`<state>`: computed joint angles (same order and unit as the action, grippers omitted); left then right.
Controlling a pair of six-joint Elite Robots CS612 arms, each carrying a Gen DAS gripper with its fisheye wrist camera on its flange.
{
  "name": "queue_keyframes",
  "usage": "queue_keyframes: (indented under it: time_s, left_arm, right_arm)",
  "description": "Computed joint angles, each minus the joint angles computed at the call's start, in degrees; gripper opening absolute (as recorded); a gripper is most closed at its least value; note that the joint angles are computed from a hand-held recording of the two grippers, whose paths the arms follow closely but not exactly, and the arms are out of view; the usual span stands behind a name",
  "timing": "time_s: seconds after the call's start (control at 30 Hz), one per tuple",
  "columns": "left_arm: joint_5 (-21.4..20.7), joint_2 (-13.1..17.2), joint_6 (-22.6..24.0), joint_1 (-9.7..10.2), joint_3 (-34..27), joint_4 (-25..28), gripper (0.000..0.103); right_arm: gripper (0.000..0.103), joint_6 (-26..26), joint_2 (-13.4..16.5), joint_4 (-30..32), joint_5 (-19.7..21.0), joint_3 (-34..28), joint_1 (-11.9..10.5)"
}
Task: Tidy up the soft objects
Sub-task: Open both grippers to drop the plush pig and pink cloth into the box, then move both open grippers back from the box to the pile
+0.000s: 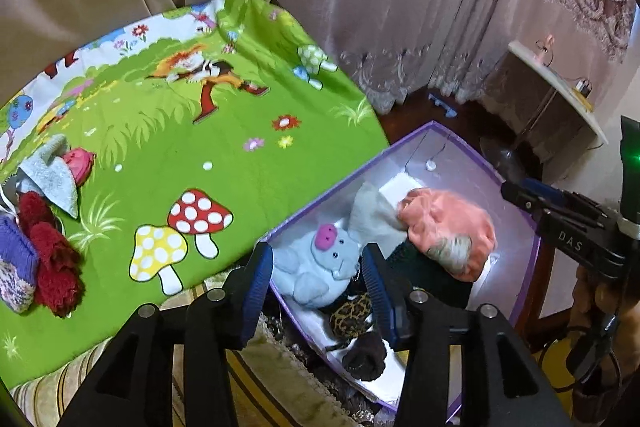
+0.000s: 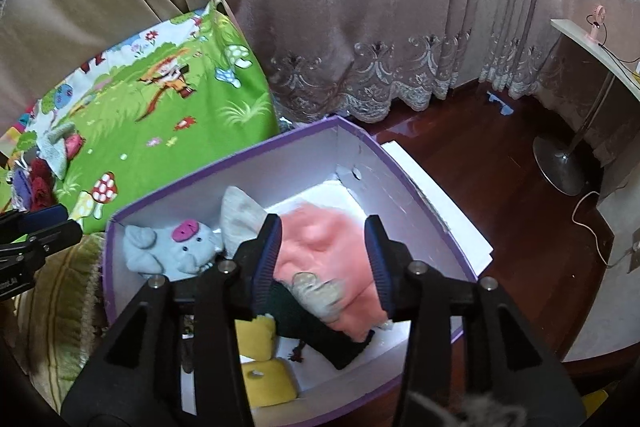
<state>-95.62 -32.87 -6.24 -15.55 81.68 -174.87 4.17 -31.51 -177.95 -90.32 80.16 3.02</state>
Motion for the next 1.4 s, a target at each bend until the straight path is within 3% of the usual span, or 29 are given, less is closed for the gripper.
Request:
queue_keyframes:
  time_s: [0.1, 0.3, 0.4, 0.63, 0.97, 1.1, 1.4]
  left_arm:
    - [-1.43, -0.02, 0.51, 0.39, 0.64, -3.44, 0.048]
    - [0.82, -0.91, 2.94, 0.87, 2.11, -7.96, 0.055]
    - [-1.57, -1.1, 2.51, 1.96, 2.67, -10.75, 0.057]
    - [-1.09, -1.05, 0.7, 4.35, 2.87, -13.04, 0.057]
    - [1.6, -0.77, -8.45, 8.78, 3.33, -15.33, 0.057]
    - [3.94, -0.49, -15.18, 10.86, 3.18, -14.27, 0.057]
    - [3.25, 0.96, -29.94, 15.51, 2.47, -12.98, 0.062]
  right_arm:
    - [0.048, -0.93, -0.28, -1.28, 0.7, 0.25, 0.34]
    - [0.048, -2.44, -0.34, -2.23, 1.56, -0.28, 1.32]
    - [0.048, -3.44, -0.26, -1.66, 2.78, -0.96, 1.93]
    - [0.048, -5.31, 0.04, -0.29, 5.37, -2.56, 3.29]
    - [0.048, -8.17, 0.96, 2.33, 6.99, -5.66, 5.49]
    - [0.049, -9.18, 1.2, 2.97, 7.84, -6.81, 6.23]
    - [0.056, -11.5, 2.27, 6.09, 9.82, -9.89, 7.86]
